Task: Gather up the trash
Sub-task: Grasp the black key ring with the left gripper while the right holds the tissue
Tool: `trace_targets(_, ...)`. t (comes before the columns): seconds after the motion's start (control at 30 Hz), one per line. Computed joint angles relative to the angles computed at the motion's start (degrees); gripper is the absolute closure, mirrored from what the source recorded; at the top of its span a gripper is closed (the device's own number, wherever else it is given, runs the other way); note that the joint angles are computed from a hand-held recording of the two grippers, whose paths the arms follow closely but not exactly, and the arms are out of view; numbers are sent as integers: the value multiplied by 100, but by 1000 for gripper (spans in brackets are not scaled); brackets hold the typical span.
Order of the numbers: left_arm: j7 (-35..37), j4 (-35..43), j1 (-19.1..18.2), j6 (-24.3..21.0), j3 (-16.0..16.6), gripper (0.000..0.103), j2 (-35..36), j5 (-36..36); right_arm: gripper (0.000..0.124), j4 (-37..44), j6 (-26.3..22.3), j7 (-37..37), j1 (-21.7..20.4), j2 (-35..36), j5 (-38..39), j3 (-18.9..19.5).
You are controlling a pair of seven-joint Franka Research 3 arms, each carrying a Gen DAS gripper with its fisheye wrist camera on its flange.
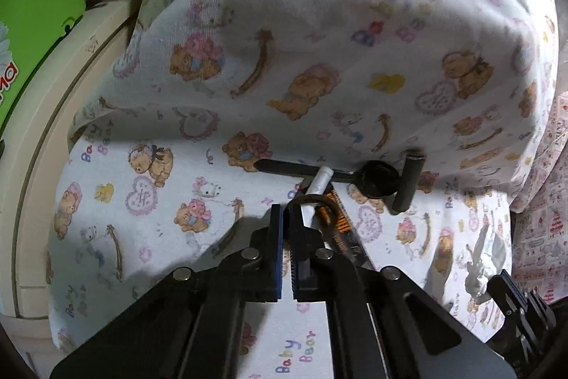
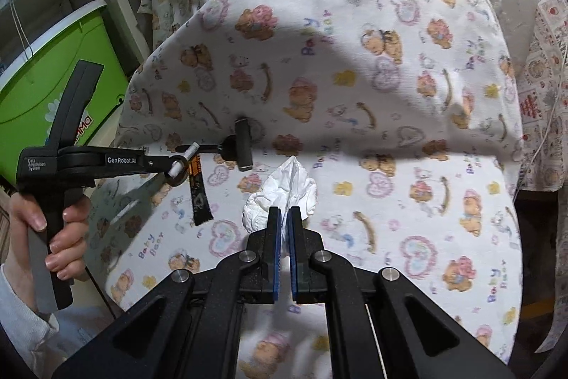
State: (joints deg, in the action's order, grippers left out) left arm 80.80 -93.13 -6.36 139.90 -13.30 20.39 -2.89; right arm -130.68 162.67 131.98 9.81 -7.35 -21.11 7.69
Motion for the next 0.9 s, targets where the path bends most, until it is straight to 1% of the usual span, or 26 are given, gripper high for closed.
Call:
trace_targets(0.1,57,-108,9,91,-14,101,-131,-2,119,-91,-4,-10,-29,-119,8,-11)
trace_targets(0.23,72,-331,44,154,-14,101,-394,-114,119,-215,93,-290,-25,-247,385,-56)
trace_targets(0.27,101,-433,55,190,3,101,-502,-107,119,-246,129,-453,16,-272,587,-95)
trace_targets(0.33,109,-579,16,285,44,101,-658,14,119,-283,194,-650,29,-290,833,-102)
trace_targets(0.43,87,-814,-51,478,81,101,-874,183,119,-302,233,-704,-36,-294,904,-13)
trace_targets(0.57,23,-1064,-109,654,145,101,-1126,430,119,-356,282,-911,10,-329,1158,-1)
trace_targets(0.63,-33,-1193,-137,735,158,101,-1240,518,119,-388,301,-905,-35,-365,1125,63)
trace_targets(0.7,-13,-1335,-142,820,144,101,-1349,449,119,-430,312,-887,-50,-409,1143,105)
trace_targets(0.8,28,-1593,-140,933,153,101,-1564,327,119,-497,334,-1019,28,-458,1376,90)
trace_targets(0.9,25,-1848,-178,1040,164,101,-1772,280,119,-554,339,-1022,-2,-509,1344,179)
